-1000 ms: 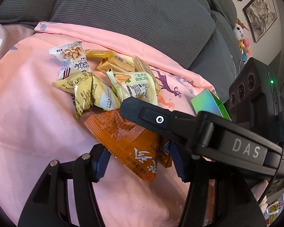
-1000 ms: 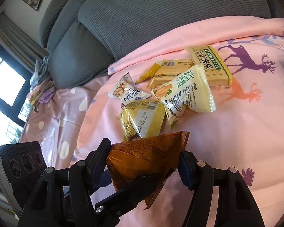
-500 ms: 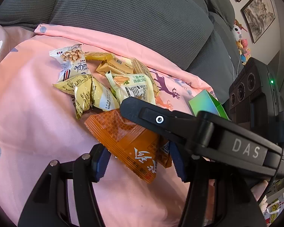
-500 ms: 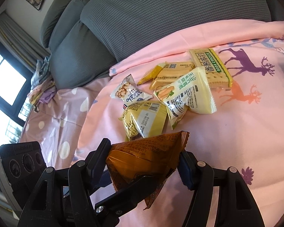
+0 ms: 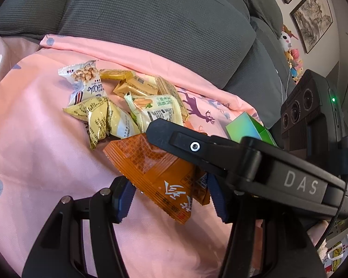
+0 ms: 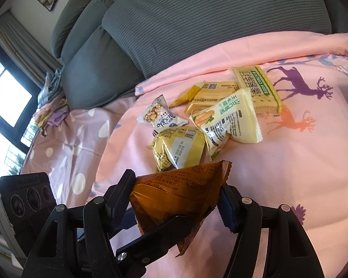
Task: Organize snacks
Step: 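Lift the orange packet with the right tool and carry it toward the box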
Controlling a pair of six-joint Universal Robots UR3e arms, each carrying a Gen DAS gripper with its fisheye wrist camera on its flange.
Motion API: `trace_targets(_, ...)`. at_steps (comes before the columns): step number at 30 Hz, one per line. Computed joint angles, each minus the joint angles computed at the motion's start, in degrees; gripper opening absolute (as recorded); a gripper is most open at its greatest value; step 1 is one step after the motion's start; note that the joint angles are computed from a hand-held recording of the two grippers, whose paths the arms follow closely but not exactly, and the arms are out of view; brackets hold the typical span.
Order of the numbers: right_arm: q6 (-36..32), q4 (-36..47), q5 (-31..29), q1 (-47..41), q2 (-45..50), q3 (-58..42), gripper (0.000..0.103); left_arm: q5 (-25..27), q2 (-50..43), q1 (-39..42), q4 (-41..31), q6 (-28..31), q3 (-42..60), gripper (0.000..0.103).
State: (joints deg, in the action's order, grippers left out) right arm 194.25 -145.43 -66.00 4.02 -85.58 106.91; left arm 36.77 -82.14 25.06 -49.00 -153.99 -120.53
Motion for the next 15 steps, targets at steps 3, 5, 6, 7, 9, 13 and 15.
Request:
trace_targets(3,-0.58,0.8,-0.21,0.08,-0.98,-0.47,0.068,-0.55,1.52,0.24,-0.35,-0.19,-0.43,0.057)
trace_targets(5,-0.89,1.22,-0.11,0.04,-1.88,-0.56,0.068,-0.62,2.69,0.21,-0.67,-0.32,-0.38,0.057)
trace_targets(6,-1.07,1.35,0.12,-0.22,-2.61,-0.48,0.068,-0.64,3.26,0.05,-0.86,-0.41,-0.16,0.057)
trace_targets(7,-1.14,1.46,0.14,-0.38,-3.28,-0.27,0.068,-0.72,3.53,-0.14,-0.87,-0.38,0.06,0.057)
trace_targets(9,-1.15,1.93,-0.68,-0.39,-4.79,-0.14,0.068,-1.47,3.91,-0.42,-1.26,0.01,0.45,0.057)
trace_targets(13,-1.61,3.79,-1.25,-1.1,-8.0,0.13,0.068,-1.85,4.98,-1.6,-0.9,-1.16,1.05,0.057)
trace_targets(15,-2.04,4.47,-0.64,-2.14,-9.71,0.6,0.068,-1.71,5.32,-2.43,0.73,-2.5,1.18,0.057)
